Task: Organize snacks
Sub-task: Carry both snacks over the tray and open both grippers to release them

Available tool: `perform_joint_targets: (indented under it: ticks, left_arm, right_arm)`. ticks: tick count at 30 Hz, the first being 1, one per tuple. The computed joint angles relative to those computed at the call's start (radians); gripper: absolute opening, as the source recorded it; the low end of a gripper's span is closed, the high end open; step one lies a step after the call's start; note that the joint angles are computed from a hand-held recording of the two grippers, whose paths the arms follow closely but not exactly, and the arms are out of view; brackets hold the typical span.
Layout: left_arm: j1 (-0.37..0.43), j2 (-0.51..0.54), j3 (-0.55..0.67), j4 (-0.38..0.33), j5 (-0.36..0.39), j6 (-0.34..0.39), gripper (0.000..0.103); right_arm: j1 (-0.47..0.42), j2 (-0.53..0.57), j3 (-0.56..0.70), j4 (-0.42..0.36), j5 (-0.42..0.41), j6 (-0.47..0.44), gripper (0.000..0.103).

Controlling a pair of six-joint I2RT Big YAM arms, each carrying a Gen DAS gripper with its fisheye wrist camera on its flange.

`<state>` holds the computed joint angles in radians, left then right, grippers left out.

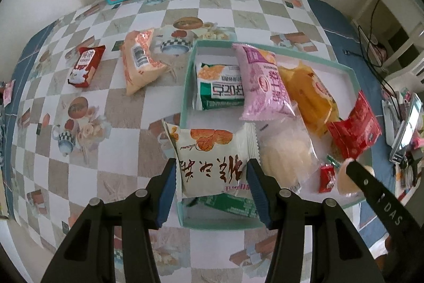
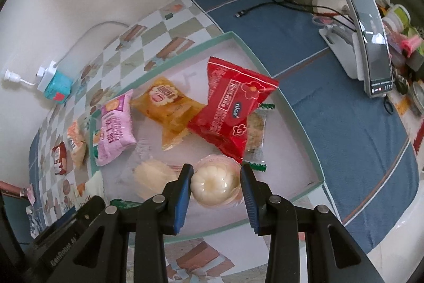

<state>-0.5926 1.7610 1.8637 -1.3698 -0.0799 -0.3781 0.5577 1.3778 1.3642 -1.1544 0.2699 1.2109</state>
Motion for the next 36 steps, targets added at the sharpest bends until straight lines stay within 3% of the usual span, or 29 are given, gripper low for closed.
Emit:
perform_joint_targets:
  ticks: [24,33,36]
  left_arm:
    - [0.014,0.053,0.025,0.044,0.049,0.035,0.056]
    - [0.011,0.056,0.038,0.025,0.045,0.045,0.067]
    - [0.016,0.057,0.044,0.016,0.052,0.037,0.08]
  right_arm:
    - [-0.008,0.03,-0.001,-0.007,-0.048,0.019,0.04]
    - [-0.007,0.024,0.003,-0.022,-0.026,0.044,0.048]
    - [-0.008,0.027,0.008,-0.031,-0.026,0.041,0.053]
